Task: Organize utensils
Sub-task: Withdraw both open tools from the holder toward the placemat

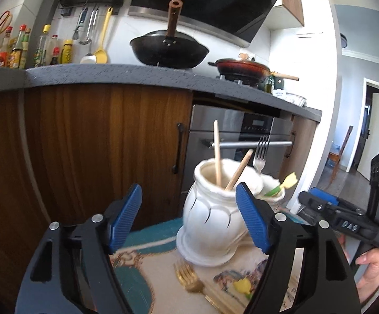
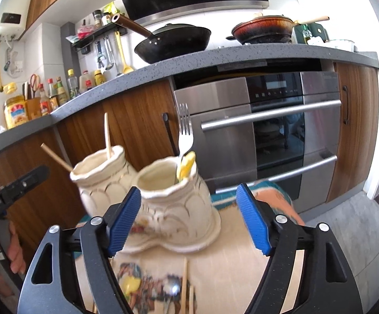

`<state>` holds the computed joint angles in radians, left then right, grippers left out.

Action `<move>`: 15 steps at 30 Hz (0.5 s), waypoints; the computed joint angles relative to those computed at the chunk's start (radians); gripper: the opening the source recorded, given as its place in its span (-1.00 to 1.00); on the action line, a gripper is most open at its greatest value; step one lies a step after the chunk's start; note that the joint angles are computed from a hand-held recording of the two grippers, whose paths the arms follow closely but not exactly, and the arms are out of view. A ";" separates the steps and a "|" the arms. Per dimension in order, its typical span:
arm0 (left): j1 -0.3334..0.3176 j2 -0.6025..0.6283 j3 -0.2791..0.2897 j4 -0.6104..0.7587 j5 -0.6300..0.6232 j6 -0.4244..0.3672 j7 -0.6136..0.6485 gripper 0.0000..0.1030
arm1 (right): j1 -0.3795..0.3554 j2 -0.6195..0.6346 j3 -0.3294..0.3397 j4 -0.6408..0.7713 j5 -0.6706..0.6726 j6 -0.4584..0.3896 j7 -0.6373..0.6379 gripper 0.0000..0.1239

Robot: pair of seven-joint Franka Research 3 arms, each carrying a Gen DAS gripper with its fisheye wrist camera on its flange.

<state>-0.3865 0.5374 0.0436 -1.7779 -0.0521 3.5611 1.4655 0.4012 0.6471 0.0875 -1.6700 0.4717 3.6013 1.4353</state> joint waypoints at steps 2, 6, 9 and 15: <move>-0.041 -0.012 0.042 -0.028 -0.052 -0.009 0.020 0.52 | -0.006 -0.018 0.011 -0.037 -0.004 0.006 0.007 0.26; -0.185 -0.032 0.176 -0.082 -0.229 -0.039 0.103 0.70 | 0.006 -0.043 0.005 -0.090 0.001 0.013 0.004 0.32; -0.241 -0.048 0.222 -0.117 -0.294 -0.065 0.146 0.76 | 0.002 -0.062 0.012 -0.126 -0.001 0.020 0.008 0.35; -0.396 -0.057 0.362 -0.177 -0.380 -0.116 0.213 0.81 | 0.009 -0.090 0.011 -0.182 -0.016 0.010 0.011 0.39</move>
<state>-0.7825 0.4808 0.4061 -1.9546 -0.4317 3.4447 1.6787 0.4098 0.5570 0.0981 -1.8516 0.4554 3.6112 1.4466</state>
